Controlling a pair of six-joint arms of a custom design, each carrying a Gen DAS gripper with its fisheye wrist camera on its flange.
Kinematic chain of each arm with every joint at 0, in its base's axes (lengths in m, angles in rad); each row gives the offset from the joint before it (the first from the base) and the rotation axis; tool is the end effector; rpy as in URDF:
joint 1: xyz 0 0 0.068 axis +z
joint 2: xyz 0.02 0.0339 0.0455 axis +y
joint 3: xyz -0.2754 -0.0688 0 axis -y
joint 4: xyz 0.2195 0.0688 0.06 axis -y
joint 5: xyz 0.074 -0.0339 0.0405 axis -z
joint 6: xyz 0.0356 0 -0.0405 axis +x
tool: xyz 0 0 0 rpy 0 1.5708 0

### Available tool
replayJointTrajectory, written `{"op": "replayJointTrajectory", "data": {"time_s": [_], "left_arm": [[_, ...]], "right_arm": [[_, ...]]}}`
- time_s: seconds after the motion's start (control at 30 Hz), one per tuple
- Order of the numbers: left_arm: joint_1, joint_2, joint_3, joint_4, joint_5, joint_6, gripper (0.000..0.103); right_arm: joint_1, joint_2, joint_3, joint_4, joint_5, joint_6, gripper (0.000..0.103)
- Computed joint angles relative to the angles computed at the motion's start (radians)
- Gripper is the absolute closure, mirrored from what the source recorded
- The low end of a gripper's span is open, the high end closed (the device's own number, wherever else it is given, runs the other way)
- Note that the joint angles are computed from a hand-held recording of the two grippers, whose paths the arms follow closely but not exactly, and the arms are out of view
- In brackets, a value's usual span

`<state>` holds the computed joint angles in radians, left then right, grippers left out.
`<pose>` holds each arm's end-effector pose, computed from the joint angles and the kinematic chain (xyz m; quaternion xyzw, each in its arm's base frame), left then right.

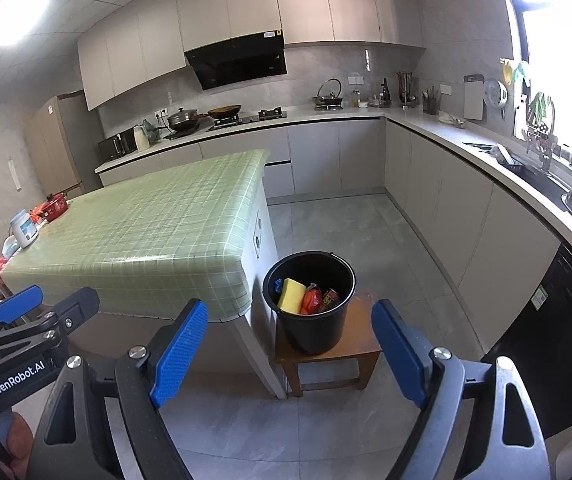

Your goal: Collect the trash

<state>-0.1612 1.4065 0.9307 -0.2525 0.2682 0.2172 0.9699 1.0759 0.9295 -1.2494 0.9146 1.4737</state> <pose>0.2733 -0.0540 0.2659 0.2238 0.8780 -0.1106 0.4085 0.0978 0.0927 0.2889 0.2601 0.8560 -0.0767 0.4401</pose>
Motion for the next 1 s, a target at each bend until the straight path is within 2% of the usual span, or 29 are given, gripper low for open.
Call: {"op": "replayJointTrajectory", "data": {"time_s": [0.13, 1.0], "left_arm": [[0.007, -0.002, 0.000, -0.013, 0.009, 0.007, 0.012], [0.039, -0.033, 0.013, -0.072, 0.041, 0.053, 0.010]], "right_arm": [[0.025, 0.024, 0.020, -0.039, 0.005, 0.056, 0.017], [0.091, 0.104, 0.069, -0.088, -0.001, 0.164, 0.017]]}}
